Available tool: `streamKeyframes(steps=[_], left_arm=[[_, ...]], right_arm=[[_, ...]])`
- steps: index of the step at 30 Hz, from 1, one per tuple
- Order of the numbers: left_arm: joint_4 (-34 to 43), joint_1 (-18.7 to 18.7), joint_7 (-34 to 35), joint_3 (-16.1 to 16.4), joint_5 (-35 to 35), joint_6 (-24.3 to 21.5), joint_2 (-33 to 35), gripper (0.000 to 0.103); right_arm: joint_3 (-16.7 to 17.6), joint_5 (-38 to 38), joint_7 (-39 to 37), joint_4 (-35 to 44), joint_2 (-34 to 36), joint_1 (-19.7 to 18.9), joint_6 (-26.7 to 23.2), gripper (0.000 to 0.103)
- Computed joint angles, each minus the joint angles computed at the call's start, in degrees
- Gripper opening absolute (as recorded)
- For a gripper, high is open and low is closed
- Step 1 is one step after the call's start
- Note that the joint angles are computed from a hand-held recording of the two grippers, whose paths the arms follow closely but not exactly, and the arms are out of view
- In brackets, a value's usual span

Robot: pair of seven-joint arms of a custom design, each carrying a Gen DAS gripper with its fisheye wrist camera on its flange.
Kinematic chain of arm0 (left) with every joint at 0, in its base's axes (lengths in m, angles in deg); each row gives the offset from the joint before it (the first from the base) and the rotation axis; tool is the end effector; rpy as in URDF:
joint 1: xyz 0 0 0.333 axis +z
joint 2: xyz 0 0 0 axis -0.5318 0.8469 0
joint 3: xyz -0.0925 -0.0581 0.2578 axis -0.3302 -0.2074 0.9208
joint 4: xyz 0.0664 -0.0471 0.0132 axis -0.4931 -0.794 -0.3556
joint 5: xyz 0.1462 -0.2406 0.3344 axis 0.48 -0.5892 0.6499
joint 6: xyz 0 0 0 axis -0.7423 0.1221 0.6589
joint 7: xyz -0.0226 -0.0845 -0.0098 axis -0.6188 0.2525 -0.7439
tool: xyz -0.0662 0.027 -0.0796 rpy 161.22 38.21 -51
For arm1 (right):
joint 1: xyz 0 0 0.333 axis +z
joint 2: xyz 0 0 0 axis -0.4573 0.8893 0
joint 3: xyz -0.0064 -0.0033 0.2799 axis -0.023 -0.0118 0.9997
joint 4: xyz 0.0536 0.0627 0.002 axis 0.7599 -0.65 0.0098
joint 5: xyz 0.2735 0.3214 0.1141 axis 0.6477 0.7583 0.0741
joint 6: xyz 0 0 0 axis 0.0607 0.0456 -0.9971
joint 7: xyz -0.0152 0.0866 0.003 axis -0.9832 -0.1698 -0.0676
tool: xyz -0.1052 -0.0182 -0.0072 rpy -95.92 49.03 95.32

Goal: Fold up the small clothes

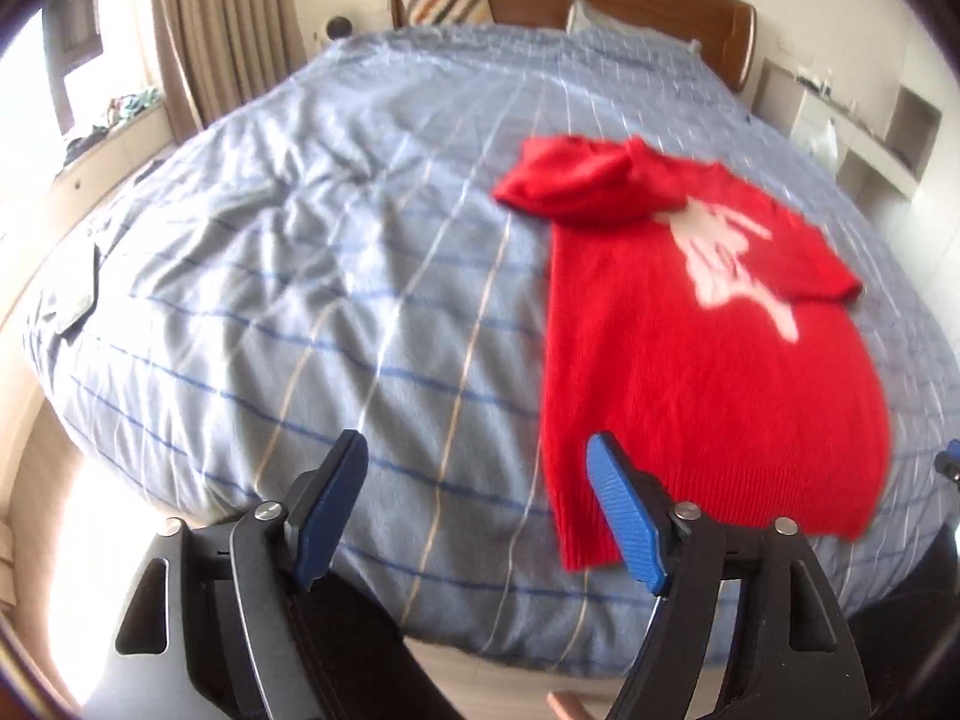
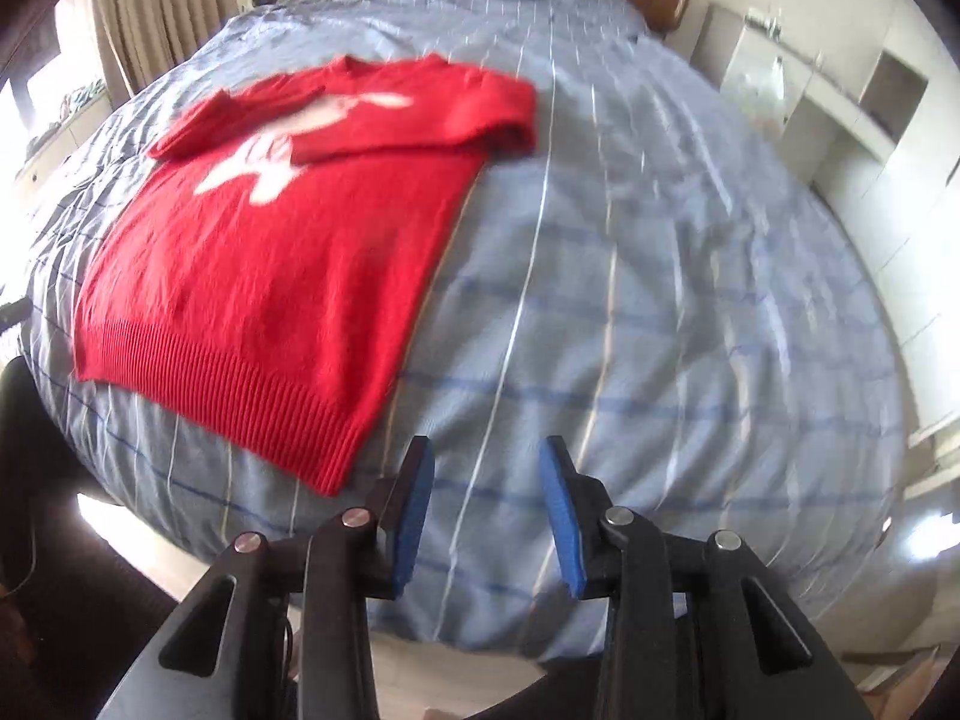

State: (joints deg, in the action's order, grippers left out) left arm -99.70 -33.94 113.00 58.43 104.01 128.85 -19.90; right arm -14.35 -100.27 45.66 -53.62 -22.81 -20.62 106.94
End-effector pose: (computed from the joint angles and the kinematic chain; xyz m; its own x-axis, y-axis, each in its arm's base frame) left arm 0.4275 -0.0731 0.4711 0.2402 -0.9697 0.0449 -0.7309 -0.2111 -0.6490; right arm 0.4943 0.1312 0.4539 0.2160 -0.9628 0.1625 -0.8240 -0.2690 -0.4987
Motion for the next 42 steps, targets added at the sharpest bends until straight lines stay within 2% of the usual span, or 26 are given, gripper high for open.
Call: streamKeyframes(steps=[1, 3, 5, 6, 8, 10, 11, 12, 13, 14, 15, 16, 17, 18, 19, 21, 23, 27, 30, 33, 37, 40, 42], left_arm=[[1.3, 1.9, -2.4, -1.5, 1.2, 2.5, 2.2, 0.085], [2.3, 6.2, -8.3, -5.2, 4.7, 6.6, 4.5, 0.085], [4.1, 10.4, -15.1, -9.7, 9.2, 7.5, 7.3, 0.085], [3.8, 11.2, -17.6, -10.4, 10.8, 8.1, 7.5, 0.085], [2.4, 11.3, -21.1, -10.5, 12.5, 8.8, 7.5, 0.085], [-0.2, 12.2, -24.8, -11.1, 15.5, 11.4, 6.4, 0.085], [-1.2, 13.6, -26.9, -12.5, 17.8, 12.0, 5.8, 0.085], [-0.9, 13.3, -26.7, -12.5, 18.9, 10.3, 6.1, 0.085], [0.1, 11.9, -25.2, -11.0, 18.5, 8.0, 7.6, 0.085], [0.4, 11.2, -25.0, -9.6, 18.4, 8.1, 8.2, 0.085], [0.0, 11.2, -26.1, -8.7, 18.7, 9.7, 8.2, 0.085], [-0.3, 11.3, -26.8, -8.1, 18.6, 10.5, 8.2, 0.085], [-0.3, 10.9, -27.0, -7.4, 18.1, 10.2, 8.4, 0.085], [-0.3, 10.4, -26.9, -6.7, 17.5, 9.7, 8.5, 0.085], [-0.4, 9.9, -26.7, -6.0, 16.9, 9.4, 8.6, 0.085], [-0.6, 9.2, -26.7, -4.9, 15.6, 9.8, 8.9, 0.085], [-0.6, 9.2, -27.0, -4.7, 14.8, 10.0, 9.2, 0.085], [-0.4, 9.0, -27.0, -4.6, 14.1, 9.6, 9.8, 0.085], [0.0, 8.7, -26.5, -4.6, 13.9, 9.0, 10.5, 0.085], [0.7, 8.4, -26.2, -4.8, 14.0, 8.4, 11.5, 0.085], [1.1, 8.5, -26.4, -5.8, 15.6, 7.1, 11.6, 0.085], [1.2, 8.3, -26.7, -5.9, 16.6, 6.6, 11.5, 0.085], [1.4, 8.1, -26.6, -5.6, 16.7, 6.6, 11.8, 0.085]], right_arm=[[0.3, -1.3, -1.0, 2.6, 1.6, -0.3, 1.0, 0.046], [0.2, -2.1, -4.2, 8.6, 6.4, 0.6, 3.2, 0.050], [-0.8, 0.7, -10.5, 15.1, 12.7, 3.6, 5.9, 0.057], [-1.1, 2.4, -13.8, 18.7, 16.5, 5.1, 6.7, 0.059], [-1.3, 5.4, -19.9, 26.5, 24.6, 7.4, 6.2, 0.059], [-1.5, 9.0, -24.5, 34.3, 32.5, 9.4, 4.2, 0.059], [-1.9, 8.1, -24.4, 36.6, 35.5, 10.5, 4.8, 0.059], [-3.0, 5.3, -23.0, 39.6, 39.0, 12.1, 5.3, 0.059], [-4.5, 2.5, -21.2, 42.3, 42.2, 13.7, 5.4, 0.059], [-5.8, 0.8, -19.2, 45.1, 45.2, 15.0, 4.8, 0.059], [-6.5, 1.3, -18.1, 48.2, 48.1, 15.4, 3.4, 0.059], [-6.1, 4.2, -17.9, 50.3, 50.0, 14.5, 2.4, 0.054], [-5.7, 7.7, -17.8, 50.3, 50.1, 13.2, 2.7, 0.025], [-6.6, 8.7, -15.6, 49.5, 49.4, 13.1, 3.7, 0.010], [-7.3, 9.9, -13.4, 47.9, 48.0, 12.7, 5.1, 0.008], [-7.4, 13.7, -12.7, 43.1, 43.4, 10.3, 8.8, 0.008], [-9.0, 14.4, -11.4, 38.3, 38.3, 8.4, 12.0, 0.008], [-13.6, 8.7, -3.5, 30.5, 29.1, 3.9, 15.7, 0.008], [-16.2, -2.1, 7.0, 27.7, 25.5, -0.4, 14.8, 0.008], [-16.5, -3.0, 10.2, 26.1, 25.0, -4.7, 12.3, 0.008], [-15.3, 9.1, 5.2, 23.2, 26.3, -8.5, 11.2, 0.008], [-13.9, 25.3, -4.5, 22.3, 27.7, -10.2, 11.5, 0.008], [-12.8, 36.0, -11.9, 21.1, 27.5, -11.0, 13.5, 0.014]])
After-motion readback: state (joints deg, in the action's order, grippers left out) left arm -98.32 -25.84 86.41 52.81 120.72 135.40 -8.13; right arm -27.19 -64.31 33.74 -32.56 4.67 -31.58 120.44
